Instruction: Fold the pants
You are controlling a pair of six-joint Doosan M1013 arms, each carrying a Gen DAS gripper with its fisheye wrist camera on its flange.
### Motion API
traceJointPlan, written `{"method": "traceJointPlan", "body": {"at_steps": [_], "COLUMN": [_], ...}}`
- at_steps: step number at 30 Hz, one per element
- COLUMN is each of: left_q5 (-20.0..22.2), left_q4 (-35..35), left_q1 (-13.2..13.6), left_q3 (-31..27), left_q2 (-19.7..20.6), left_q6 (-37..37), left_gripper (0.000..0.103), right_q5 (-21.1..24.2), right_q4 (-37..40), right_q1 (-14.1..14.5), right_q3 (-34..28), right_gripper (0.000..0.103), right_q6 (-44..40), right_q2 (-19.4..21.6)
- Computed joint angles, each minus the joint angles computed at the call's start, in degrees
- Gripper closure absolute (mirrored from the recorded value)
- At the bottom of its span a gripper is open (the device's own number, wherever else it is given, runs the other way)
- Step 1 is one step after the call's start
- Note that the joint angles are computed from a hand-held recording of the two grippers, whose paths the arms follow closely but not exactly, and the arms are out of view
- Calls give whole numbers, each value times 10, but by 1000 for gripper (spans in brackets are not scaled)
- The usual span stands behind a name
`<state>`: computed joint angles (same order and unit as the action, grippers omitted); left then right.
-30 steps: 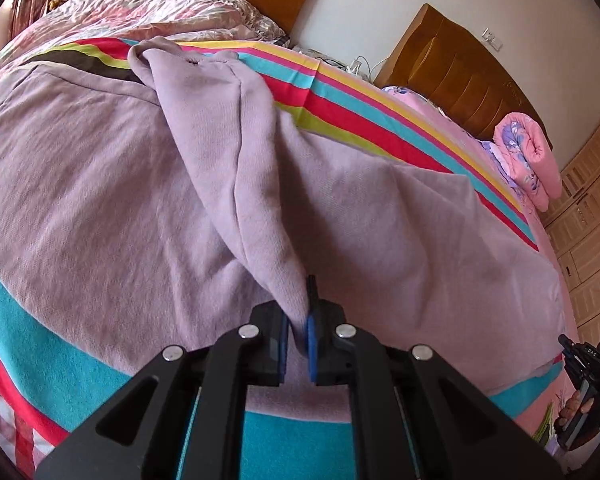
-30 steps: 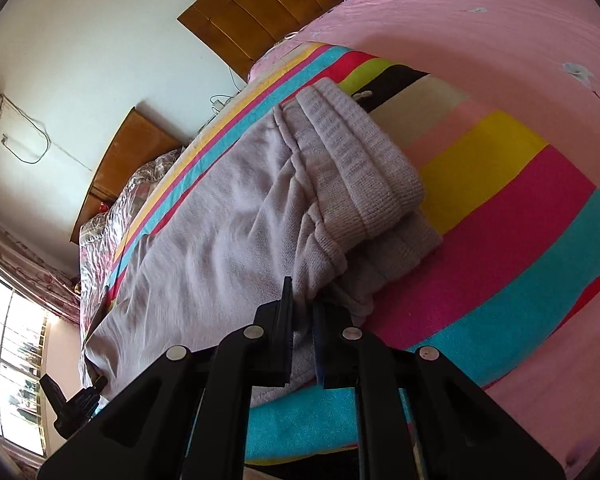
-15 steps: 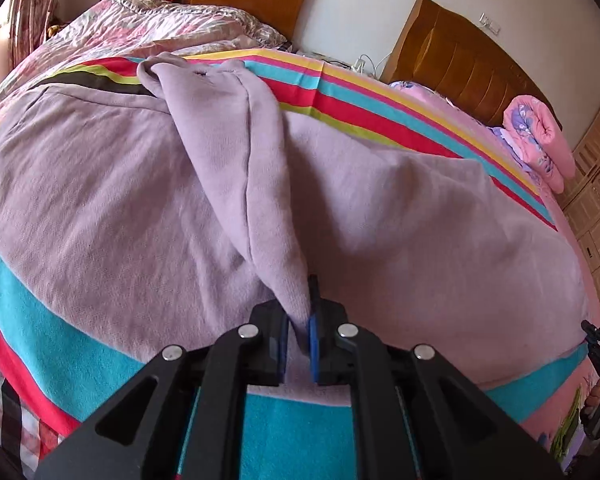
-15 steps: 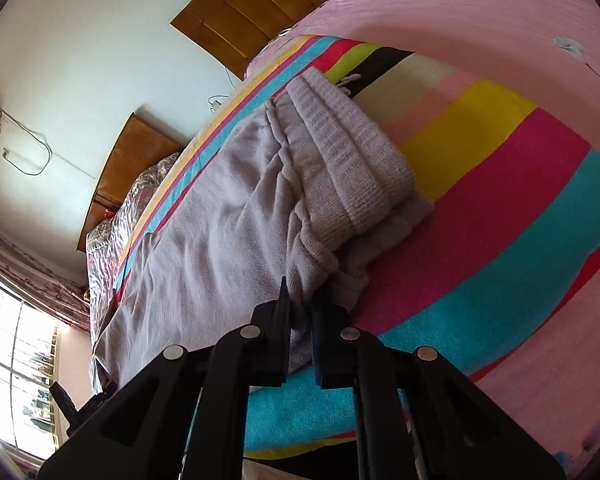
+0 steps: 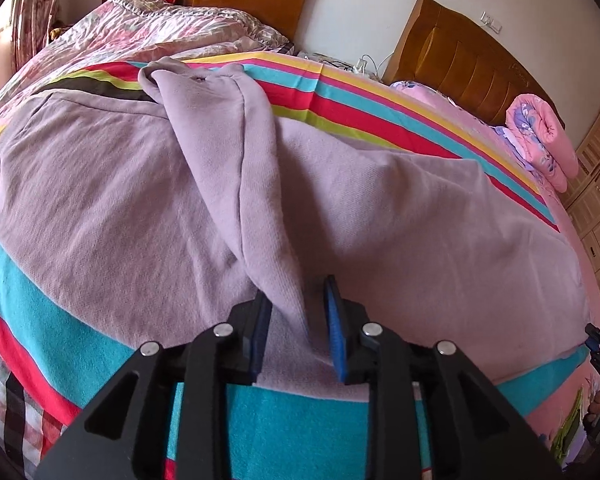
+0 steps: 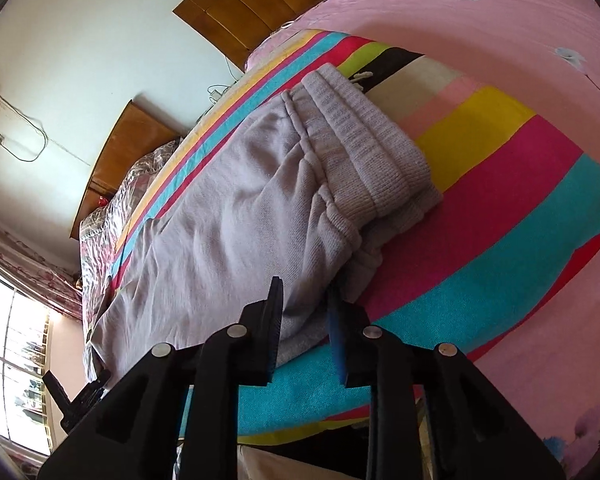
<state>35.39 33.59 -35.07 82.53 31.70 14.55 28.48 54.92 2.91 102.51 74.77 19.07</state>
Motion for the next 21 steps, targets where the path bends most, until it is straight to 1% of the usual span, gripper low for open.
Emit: {"method": "traceJointPlan", "body": {"at_steps": [2, 3, 5, 6, 7, 8, 10, 12, 13, 15, 16, 18, 21], "left_q5": [-18, -22, -20, -15, -8, -10, -12, -12, -12, -8, -8, -7, -9], "left_q4": [-24, -16, -13, -12, -6, 2, 38, 57, 58, 47, 34, 16, 16], "left_q1": [2, 2, 1, 2, 2, 1, -4, -9, -10, -10, -9, -9, -8], "left_q3": [4, 7, 6, 3, 0, 1, 5, 9, 11, 13, 14, 17, 18], "left_q2": [0, 0, 0, 1, 2, 1, -6, -13, -15, -15, -14, -9, -7], "left_q6": [9, -1, 3, 5, 4, 1, -21, -33, -34, -28, -22, -19, -22], "left_gripper": [75, 75, 76, 80, 91, 93, 95, 95, 95, 95, 95, 95, 95], "right_q5": [14, 4, -12, -20, -28, -34, -51, -63, -66, -58, -50, -45, -47], "right_q4": [26, 32, 34, 21, 5, 8, 7, -7, -32, -87, -101, -116, -118], "right_q1": [4, 9, 13, 16, 18, 19, 22, 26, 28, 28, 27, 28, 29], "right_q3": [3, 8, 9, 8, 7, 8, 9, 10, 9, 5, 4, 4, 2], "right_gripper": [73, 73, 74, 75, 88, 93, 96, 96, 96, 96, 96, 96, 96], "right_q6": [-22, -31, -39, -30, -23, -35, -42, -35, -13, 42, 60, 81, 83], "right_q2": [3, 1, 1, 0, -3, -7, -18, -26, -27, -19, -15, -8, -9]}}
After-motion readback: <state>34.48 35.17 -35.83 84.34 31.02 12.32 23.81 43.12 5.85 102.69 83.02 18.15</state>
